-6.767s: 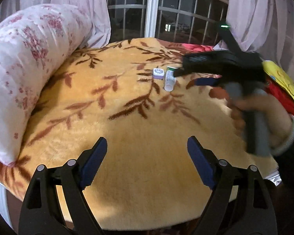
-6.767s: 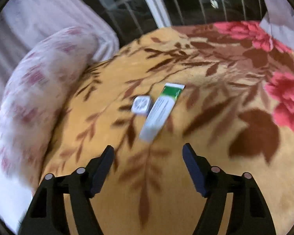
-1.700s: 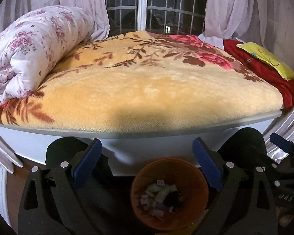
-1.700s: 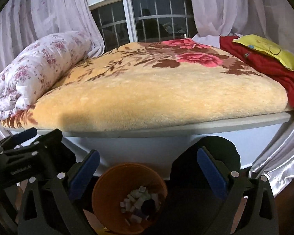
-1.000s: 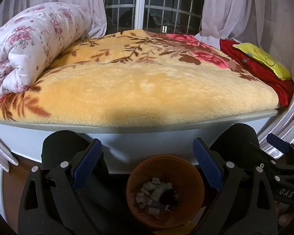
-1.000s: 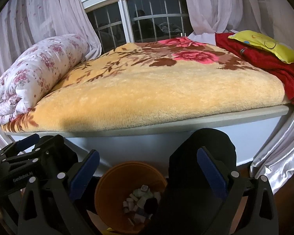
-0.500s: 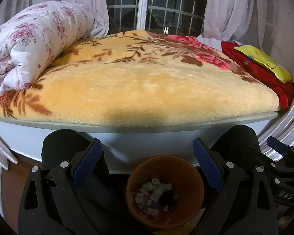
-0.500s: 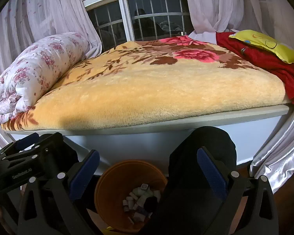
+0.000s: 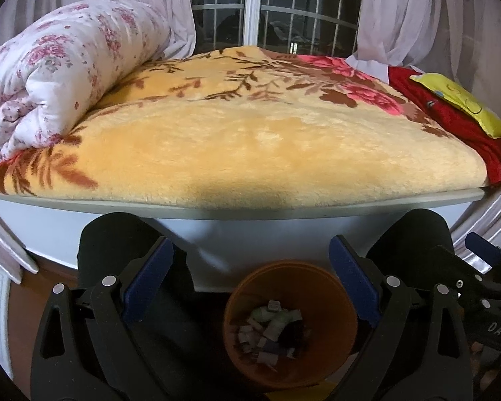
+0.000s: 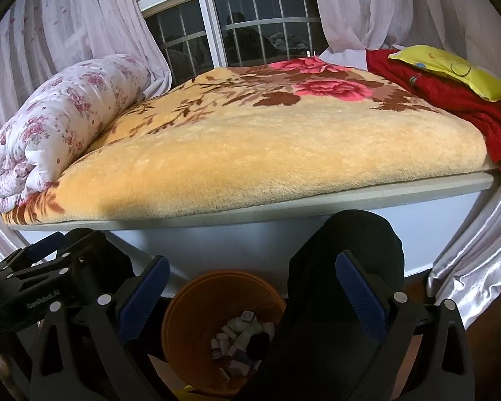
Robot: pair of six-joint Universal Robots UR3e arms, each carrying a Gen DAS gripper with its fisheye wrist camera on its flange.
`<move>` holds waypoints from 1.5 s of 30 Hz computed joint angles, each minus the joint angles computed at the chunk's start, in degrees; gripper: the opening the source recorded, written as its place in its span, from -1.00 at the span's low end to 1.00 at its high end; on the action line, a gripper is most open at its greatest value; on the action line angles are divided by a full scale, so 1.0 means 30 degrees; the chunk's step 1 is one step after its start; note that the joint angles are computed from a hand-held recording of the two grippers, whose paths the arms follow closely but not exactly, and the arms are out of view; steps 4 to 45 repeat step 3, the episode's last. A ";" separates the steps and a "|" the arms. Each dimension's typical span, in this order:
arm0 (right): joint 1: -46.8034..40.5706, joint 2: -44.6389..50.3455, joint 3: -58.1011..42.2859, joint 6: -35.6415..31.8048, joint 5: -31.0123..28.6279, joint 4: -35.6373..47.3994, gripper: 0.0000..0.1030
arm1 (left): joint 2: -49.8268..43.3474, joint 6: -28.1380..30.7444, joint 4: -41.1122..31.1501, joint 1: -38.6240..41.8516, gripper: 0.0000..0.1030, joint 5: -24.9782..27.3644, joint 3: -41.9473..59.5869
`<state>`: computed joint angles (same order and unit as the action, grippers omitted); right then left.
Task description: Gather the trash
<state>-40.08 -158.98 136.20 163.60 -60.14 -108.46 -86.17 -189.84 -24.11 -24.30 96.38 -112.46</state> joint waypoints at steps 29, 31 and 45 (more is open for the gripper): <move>-0.0385 -0.0108 -0.0138 -0.0363 0.0271 0.0442 0.91 | -0.0095 -0.0164 -0.0028 -0.0158 0.79 0.0163 0.0090; -0.0385 -0.0108 -0.0138 -0.0363 0.0271 0.0442 0.91 | -0.0095 -0.0164 -0.0028 -0.0158 0.79 0.0163 0.0090; -0.0385 -0.0108 -0.0138 -0.0363 0.0271 0.0442 0.91 | -0.0095 -0.0164 -0.0028 -0.0158 0.79 0.0163 0.0090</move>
